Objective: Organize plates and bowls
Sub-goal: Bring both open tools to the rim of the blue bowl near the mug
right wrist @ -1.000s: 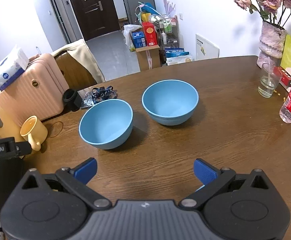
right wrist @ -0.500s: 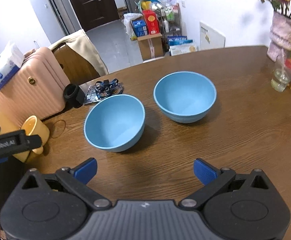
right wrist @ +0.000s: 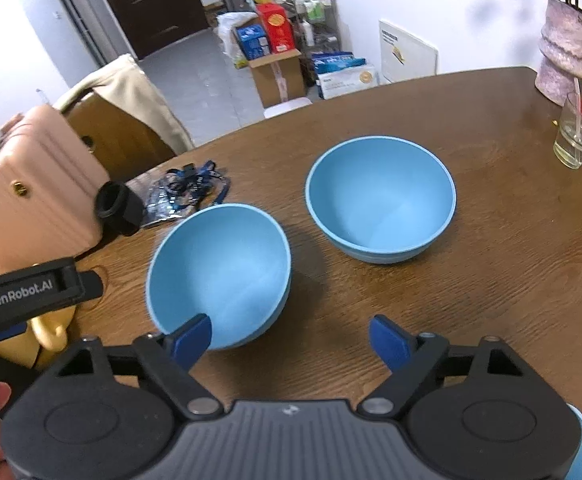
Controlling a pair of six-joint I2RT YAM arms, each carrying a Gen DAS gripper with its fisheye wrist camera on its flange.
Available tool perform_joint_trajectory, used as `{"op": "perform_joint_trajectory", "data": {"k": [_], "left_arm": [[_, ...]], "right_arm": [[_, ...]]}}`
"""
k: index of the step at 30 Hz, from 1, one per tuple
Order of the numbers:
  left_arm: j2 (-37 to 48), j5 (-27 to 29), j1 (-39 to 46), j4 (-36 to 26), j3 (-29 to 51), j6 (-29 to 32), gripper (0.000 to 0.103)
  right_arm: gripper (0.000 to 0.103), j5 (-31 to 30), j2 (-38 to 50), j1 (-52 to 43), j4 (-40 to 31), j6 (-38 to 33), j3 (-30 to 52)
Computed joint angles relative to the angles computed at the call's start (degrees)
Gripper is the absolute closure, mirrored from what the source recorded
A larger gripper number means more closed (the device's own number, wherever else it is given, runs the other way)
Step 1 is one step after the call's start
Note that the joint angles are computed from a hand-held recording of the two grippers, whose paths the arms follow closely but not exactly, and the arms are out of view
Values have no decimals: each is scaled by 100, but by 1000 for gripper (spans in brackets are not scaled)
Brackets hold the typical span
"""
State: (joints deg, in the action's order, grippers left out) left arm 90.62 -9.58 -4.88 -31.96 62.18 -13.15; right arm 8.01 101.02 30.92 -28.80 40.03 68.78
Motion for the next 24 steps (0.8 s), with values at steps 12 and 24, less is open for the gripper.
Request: {"op": "perform_joint_trajectory", "data": {"k": [12,24], "left_arm": [[1454,129,-11,289,776,275,5],[2070,363,24,344,1115,447,29]], "right_arm": [[38,-59,1179,-167,-298,336,957],[60,-222,1714,-280,-233,464,1411]]}}
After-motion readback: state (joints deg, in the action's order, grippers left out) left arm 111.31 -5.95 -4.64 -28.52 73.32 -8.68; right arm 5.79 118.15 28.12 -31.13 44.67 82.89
